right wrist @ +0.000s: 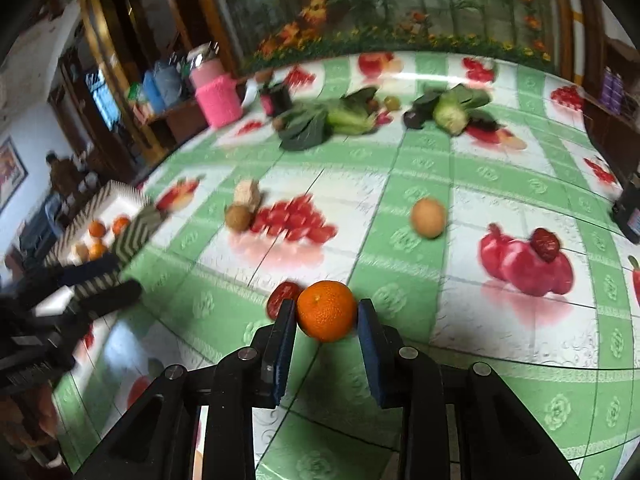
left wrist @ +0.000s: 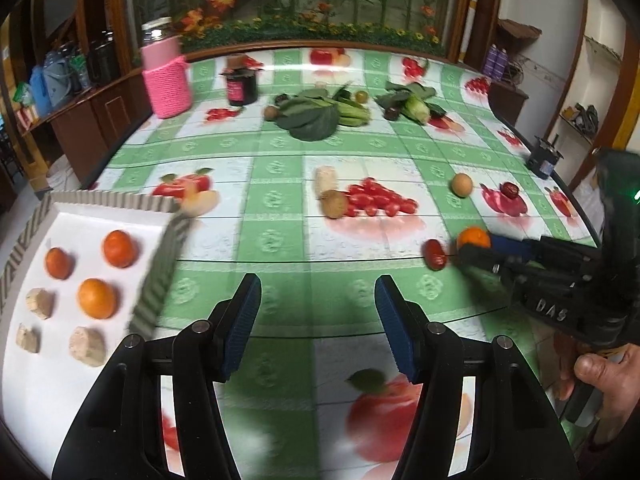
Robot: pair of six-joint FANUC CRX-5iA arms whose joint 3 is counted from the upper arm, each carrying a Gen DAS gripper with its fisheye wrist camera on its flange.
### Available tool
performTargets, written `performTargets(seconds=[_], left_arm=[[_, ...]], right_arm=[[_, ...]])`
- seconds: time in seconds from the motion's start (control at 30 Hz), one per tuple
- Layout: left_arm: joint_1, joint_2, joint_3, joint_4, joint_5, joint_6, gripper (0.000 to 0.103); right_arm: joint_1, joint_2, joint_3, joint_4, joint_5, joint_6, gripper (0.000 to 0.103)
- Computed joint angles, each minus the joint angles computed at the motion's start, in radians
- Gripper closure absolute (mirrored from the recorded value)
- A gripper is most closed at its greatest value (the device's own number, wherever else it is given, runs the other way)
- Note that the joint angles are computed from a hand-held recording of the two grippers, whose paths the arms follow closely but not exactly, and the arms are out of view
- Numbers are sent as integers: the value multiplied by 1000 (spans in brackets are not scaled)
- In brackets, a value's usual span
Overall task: Organize fruits
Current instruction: 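Grasp a red jujube with the left tool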
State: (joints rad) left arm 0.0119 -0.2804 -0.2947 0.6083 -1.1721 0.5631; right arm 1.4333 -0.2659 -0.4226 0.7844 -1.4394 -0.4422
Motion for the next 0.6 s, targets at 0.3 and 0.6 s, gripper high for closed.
performTargets(seconds=[0.3, 0.6], left_arm=[[-149, 60, 41, -51, -18, 75, 44], [-232, 102, 63, -93, 4, 126, 44]], right_arm=[[49, -92, -102, 66, -31, -189, 72], [60, -119, -120, 84, -46, -206, 72]])
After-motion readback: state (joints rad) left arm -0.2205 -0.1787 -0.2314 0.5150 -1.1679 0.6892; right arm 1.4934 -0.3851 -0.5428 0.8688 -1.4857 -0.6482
